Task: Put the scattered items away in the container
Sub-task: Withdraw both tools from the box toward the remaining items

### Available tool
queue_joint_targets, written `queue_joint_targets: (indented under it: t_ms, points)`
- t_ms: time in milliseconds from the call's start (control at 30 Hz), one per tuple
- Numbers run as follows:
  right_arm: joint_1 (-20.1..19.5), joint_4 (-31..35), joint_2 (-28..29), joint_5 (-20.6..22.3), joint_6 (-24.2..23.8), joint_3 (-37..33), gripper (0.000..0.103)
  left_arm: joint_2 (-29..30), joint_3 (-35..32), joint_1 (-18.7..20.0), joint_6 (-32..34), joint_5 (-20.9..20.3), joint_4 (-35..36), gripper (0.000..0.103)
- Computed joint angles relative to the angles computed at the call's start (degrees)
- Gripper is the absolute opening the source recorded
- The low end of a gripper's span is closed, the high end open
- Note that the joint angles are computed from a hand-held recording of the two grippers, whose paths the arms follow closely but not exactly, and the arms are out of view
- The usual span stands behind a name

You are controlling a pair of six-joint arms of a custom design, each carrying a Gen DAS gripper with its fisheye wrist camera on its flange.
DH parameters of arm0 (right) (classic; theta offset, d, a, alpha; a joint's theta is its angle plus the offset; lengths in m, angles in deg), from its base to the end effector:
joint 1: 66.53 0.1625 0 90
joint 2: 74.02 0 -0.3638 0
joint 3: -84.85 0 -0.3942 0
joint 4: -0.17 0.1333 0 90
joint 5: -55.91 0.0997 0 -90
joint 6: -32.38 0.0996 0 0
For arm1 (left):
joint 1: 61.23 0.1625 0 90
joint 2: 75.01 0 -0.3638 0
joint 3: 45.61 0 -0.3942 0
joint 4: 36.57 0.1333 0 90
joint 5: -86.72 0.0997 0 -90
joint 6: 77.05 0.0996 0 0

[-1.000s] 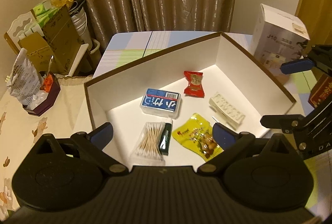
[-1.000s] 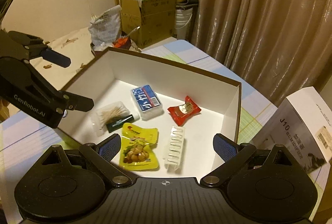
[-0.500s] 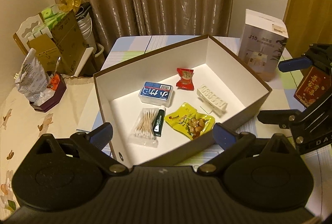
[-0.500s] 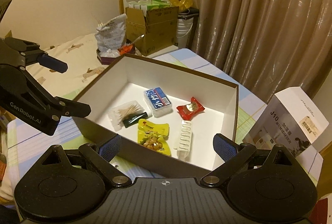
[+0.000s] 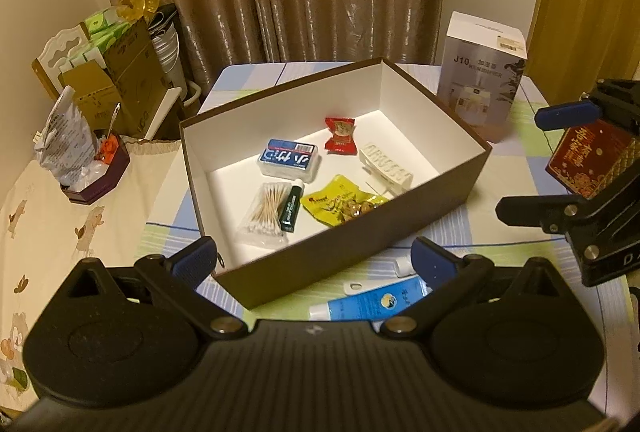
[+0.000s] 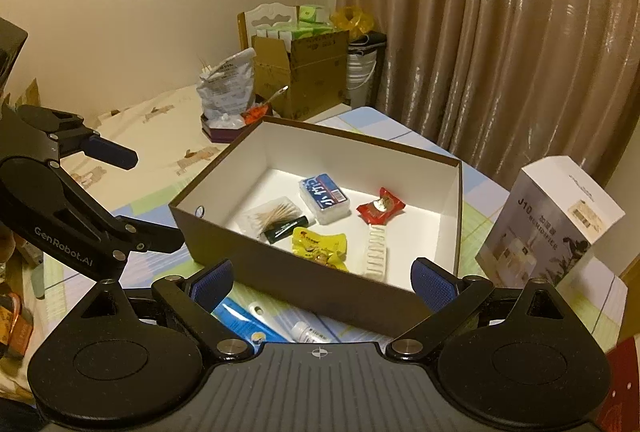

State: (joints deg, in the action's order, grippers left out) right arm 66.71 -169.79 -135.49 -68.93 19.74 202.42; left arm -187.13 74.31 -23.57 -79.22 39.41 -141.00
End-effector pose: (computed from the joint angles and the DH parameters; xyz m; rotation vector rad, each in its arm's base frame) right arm 0.4104 -0.3249 0.1205 1.0527 -2.3481 0.7359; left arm -0.1631 -0.3796 0.3848 0.9967 2.2610 -0.5693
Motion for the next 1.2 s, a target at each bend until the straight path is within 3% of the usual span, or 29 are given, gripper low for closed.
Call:
queue_joint_targets:
  t_ms: [700,1200]
  points:
    - [4.36,-6.09,-5.52,-3.93,4.83,10.35,0.100,-13.82,6.40,-7.66,-12.74,-0.60,14.26,0.102]
    - [3.33,-5.53,-8.67,-3.55,15.74,17.27,0.100,-22.80,12.07,-8.77,-12.16,-0.90,18.98,0.100]
